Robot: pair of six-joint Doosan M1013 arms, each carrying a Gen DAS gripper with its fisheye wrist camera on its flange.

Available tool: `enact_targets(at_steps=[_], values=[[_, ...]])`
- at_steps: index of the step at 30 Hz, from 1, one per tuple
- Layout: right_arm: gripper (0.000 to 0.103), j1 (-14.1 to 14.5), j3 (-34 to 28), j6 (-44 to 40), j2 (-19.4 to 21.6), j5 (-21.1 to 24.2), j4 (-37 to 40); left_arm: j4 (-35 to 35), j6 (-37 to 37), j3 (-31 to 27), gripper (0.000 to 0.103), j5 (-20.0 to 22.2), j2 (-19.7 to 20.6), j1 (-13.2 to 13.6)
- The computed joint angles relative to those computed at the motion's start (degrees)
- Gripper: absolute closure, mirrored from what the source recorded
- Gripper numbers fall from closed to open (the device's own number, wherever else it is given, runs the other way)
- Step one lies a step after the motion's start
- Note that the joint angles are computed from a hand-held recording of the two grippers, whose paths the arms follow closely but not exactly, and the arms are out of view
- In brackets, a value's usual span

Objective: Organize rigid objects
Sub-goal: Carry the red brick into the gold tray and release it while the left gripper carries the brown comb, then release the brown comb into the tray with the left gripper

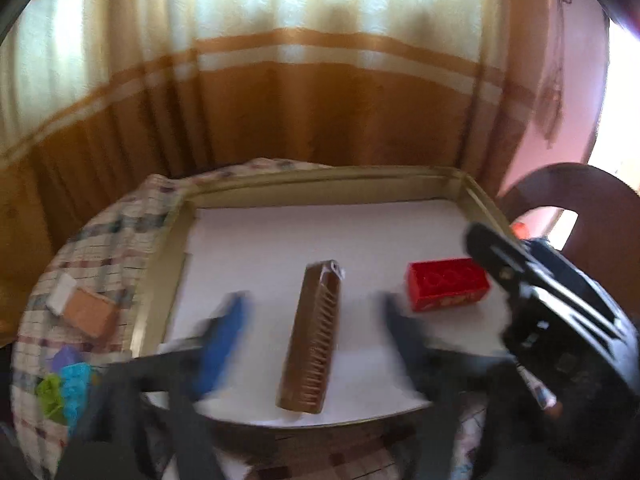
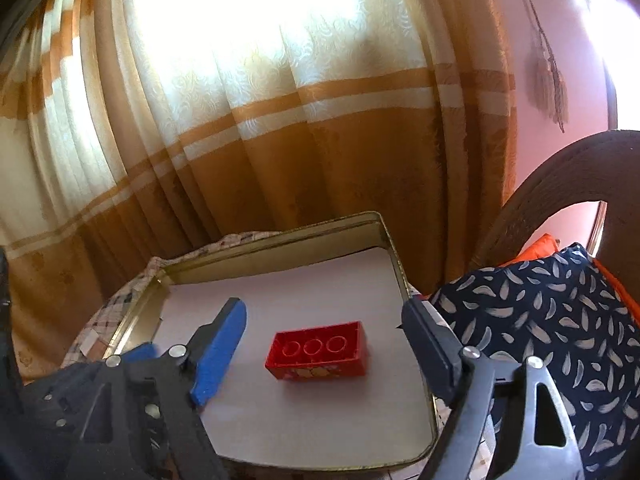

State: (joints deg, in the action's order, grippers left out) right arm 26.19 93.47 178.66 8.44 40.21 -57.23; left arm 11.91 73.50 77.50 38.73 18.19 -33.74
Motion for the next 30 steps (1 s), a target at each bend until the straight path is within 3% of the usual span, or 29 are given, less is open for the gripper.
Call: enact_targets(at_steps=[2,4,6,9,17,20,26,30], values=[[0.017,0.60,0.42,2.15,-0.39,0.49,-2.03,7.35,-7.18,2.73,0.001,-3.69,-1.89,-0.42],[0.016,1.73,1.62,7.25,-1.29,1.23,-6.16,11.71,-10.83,4.72,0.001,-5.58,-3.43,-0.65],[0.014,2.88,2.58,11.62,-1.92,2.18,-9.56,18.77,-17.06,6.53,0.001,-4.89,-4.68,-1.17],[0.013,4.98,3.67,15.85,-2.47,3.34,-13.25,23.89,-23.29,9.00,0.001,-3.59,-6.12,-1.24],[0.013,10.35,3.58,19.67,-1.43,9.23,-20.83,39.46,-38.01,15.06,0.001,-1.47,-9.44,-1.01],[0.012,11.83,3.55,20.68,-0.92,11.38,-23.62,41.69,-40.53,16.08,0.001,-0.45,-9.97,-0.61],[0.008,13.56,3.54,19.23,-0.45,13.10,-25.64,39.52,-40.38,17.83,0.001,-1.71,-11.27,0.30],[0.006,14.23,2.54,15.12,0.33,13.91,-25.03,39.63,-40.31,18.12,0.001,-1.06,-11.39,0.29]])
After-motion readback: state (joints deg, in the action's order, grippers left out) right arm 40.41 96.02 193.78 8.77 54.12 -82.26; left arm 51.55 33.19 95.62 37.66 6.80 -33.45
